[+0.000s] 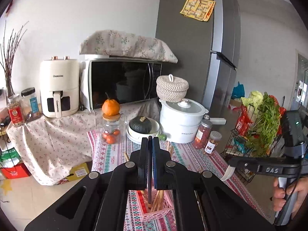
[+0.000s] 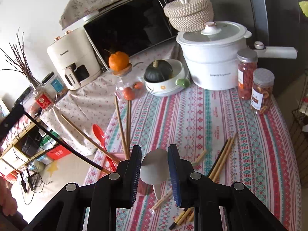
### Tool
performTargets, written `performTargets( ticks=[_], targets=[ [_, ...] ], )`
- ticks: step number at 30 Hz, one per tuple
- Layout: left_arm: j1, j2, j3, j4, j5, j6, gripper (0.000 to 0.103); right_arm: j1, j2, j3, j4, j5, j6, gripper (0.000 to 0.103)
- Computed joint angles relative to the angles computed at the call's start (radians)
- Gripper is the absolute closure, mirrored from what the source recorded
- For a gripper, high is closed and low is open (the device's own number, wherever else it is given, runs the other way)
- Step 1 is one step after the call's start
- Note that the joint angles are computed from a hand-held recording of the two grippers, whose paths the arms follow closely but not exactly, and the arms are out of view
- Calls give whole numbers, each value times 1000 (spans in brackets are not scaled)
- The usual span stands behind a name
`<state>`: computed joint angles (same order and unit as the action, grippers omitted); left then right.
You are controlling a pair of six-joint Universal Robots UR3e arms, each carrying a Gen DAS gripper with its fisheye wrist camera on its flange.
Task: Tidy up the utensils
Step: 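Drop the fork into the pink basket with the left gripper while the right carries the spoon, then lower the white spoon into the pink basket and open the right gripper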
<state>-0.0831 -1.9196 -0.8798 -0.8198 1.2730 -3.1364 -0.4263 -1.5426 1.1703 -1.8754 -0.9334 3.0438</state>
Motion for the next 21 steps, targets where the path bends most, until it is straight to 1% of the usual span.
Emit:
performTargets(
  ticks=[1,5,10,12,14,16,18,21],
  targets=[
    [-2,-28,36,-34,3,-4,99,1,-1,-11,-1,9,2,77],
    [-4,-114,127,-105,7,-11,99,9,8,-66,-4,35,21,77],
    [-1,-176,166,-101,-22,-6,98,46,55,-138,-22,45,65,77],
    [-7,-198,217,-153,-2,8,96,66,77,-158,-36,44,83,77],
    [-11,-211,271,-220,17,19,86,86,100,-174,-51,40,99,77],
    [-7,-193,272,-255,27,19,59,105,126,-192,-61,35,109,77],
    [5,-165,251,-280,27,20,49,124,155,-213,-71,33,120,77],
    [25,-113,192,-309,18,30,48,150,195,-247,-81,25,136,77]
  ],
)
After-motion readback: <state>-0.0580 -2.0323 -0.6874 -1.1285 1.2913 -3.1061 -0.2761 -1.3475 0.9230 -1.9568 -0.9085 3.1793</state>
